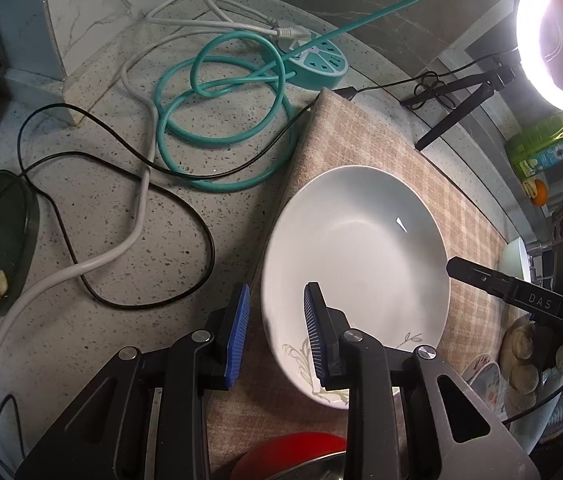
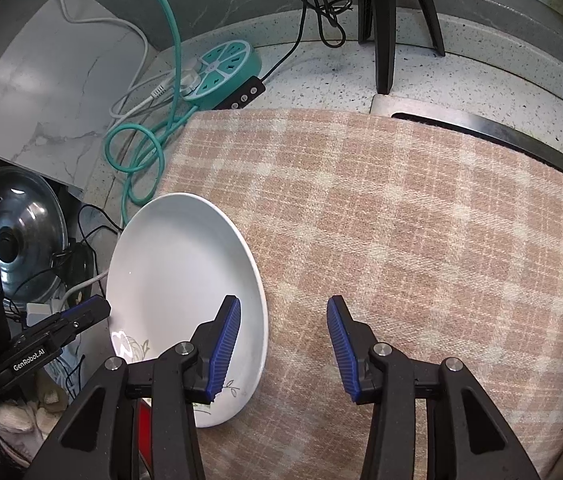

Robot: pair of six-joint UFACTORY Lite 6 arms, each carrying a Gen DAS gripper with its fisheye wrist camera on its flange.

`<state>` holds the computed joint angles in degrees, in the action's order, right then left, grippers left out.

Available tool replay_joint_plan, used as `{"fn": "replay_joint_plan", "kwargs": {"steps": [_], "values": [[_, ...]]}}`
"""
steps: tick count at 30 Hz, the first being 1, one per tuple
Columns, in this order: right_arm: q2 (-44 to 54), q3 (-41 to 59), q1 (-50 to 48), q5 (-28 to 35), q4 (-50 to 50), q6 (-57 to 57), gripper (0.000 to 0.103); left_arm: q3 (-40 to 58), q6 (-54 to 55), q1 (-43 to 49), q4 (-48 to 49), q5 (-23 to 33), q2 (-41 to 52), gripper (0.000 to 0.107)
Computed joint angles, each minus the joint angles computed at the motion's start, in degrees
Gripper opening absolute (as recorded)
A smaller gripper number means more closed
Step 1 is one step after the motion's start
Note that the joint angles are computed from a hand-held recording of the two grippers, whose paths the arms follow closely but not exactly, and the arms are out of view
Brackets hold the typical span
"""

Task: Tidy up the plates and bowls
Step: 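Move both grippers to the rim of the white leaf-pattern plate, then close both grippers on the rim of the white leaf-pattern plate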

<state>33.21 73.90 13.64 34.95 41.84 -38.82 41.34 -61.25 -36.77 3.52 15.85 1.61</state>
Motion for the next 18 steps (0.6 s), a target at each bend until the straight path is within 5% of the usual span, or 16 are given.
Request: {"fn": "replay_joint_plan", "kwargs": {"steps": [18], "values": [[3.32,2.9,1.86,1.69,-1.97,1.92,0.011,-0.31,8.94,1.11,-8.55,-2.03,2.15,0.011]]}}
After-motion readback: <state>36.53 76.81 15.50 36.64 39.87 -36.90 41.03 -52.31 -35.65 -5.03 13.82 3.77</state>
